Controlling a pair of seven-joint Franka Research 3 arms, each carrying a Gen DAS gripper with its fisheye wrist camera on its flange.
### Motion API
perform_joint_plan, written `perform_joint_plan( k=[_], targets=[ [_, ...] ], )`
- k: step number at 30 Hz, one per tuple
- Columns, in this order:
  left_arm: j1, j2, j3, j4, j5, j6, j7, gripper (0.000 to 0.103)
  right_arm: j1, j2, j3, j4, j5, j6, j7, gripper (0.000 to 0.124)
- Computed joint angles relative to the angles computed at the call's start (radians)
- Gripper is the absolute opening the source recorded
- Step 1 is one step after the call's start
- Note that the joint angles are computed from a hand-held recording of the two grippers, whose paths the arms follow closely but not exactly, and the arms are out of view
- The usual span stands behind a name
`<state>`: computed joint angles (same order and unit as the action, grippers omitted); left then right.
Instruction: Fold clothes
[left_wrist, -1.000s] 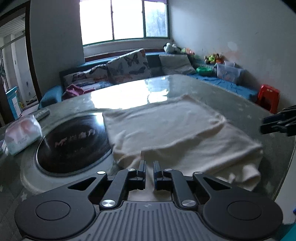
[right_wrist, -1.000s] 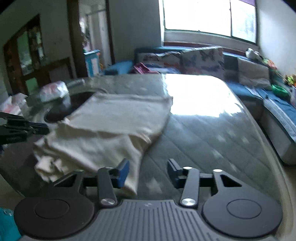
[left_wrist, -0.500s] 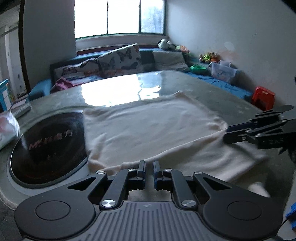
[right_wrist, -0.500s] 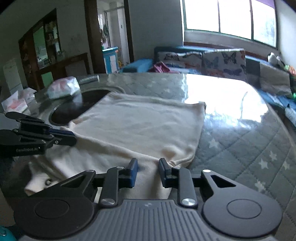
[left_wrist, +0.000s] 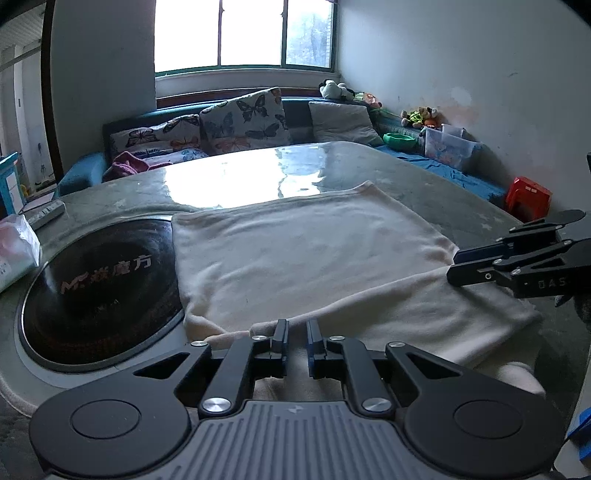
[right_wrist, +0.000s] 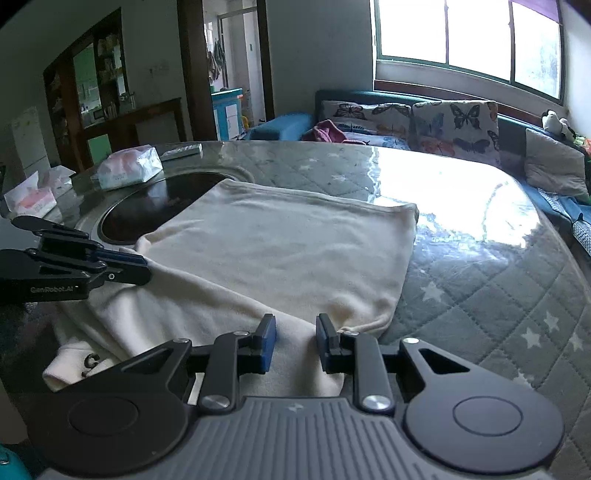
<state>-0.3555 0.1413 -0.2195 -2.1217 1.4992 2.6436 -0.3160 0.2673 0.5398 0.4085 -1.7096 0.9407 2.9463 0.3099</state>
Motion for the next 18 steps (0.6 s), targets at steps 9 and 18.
perform_joint_plan(
  k=[9,18],
  targets=[
    [0.0,-0.017,-0.007,-0.028,-0.012,-0.018,0.017,0.013,-0.028,-0.099,0.029,-0.111,0.113,-0.039,-0.176,0.023],
    [-0.02,-0.037,-0.032,-0.032,0.044,-0.017,0.034,0.025,0.018,-0.158,-0.008,-0.169,0.245,-0.066,-0.318,0.024]
  ],
)
